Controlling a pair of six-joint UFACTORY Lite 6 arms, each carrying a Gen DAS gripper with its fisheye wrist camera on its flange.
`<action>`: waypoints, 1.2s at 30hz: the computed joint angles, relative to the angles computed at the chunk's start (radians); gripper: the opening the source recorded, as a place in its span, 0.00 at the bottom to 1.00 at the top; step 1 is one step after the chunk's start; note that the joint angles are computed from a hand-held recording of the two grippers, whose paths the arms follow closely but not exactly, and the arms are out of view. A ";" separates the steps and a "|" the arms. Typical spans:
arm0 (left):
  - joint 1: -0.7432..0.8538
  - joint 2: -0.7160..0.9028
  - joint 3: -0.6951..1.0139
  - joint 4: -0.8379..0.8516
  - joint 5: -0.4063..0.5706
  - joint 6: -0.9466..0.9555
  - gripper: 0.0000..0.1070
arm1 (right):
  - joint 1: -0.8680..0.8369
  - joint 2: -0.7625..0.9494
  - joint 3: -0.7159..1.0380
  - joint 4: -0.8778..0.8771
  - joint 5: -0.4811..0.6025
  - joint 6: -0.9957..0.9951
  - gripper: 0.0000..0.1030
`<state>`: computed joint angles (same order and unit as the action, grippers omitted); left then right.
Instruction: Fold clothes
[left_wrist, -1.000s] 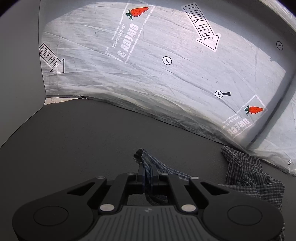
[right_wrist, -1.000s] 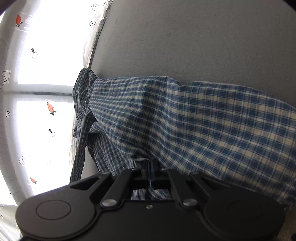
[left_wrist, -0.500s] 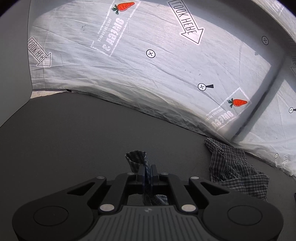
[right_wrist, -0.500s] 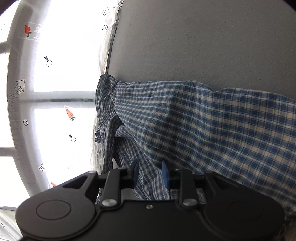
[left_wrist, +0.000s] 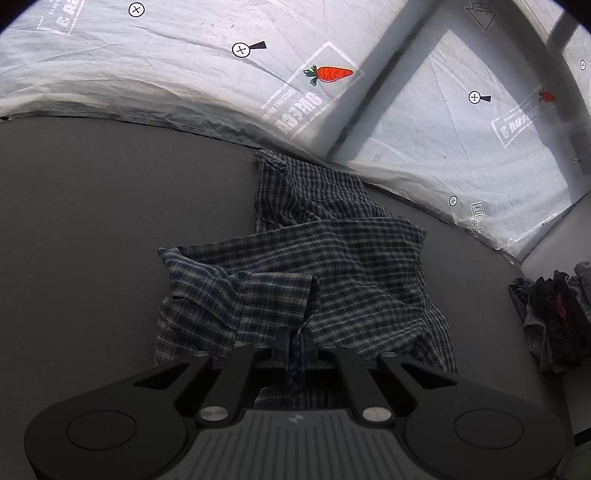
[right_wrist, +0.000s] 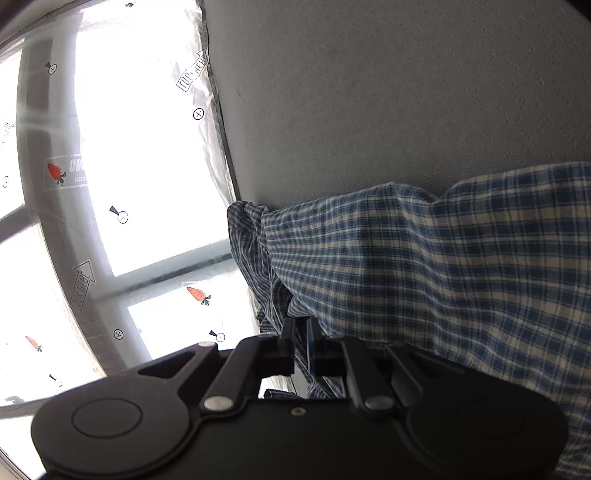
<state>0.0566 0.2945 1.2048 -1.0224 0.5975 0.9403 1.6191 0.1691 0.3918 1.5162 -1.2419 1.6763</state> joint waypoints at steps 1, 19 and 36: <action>-0.021 0.004 -0.011 0.011 0.002 -0.011 0.05 | 0.004 0.004 -0.004 0.001 -0.004 0.016 0.08; -0.033 0.010 -0.127 0.215 0.092 -0.123 0.46 | -0.384 -0.042 -0.028 -0.550 0.104 0.010 0.41; 0.036 0.136 0.087 0.416 0.110 -0.403 0.60 | -0.957 0.427 0.934 -1.849 0.999 -0.013 0.47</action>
<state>0.0930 0.4306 1.2913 -0.6063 0.7079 0.5375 0.6620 0.5959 1.3259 -0.3325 -0.2432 1.6628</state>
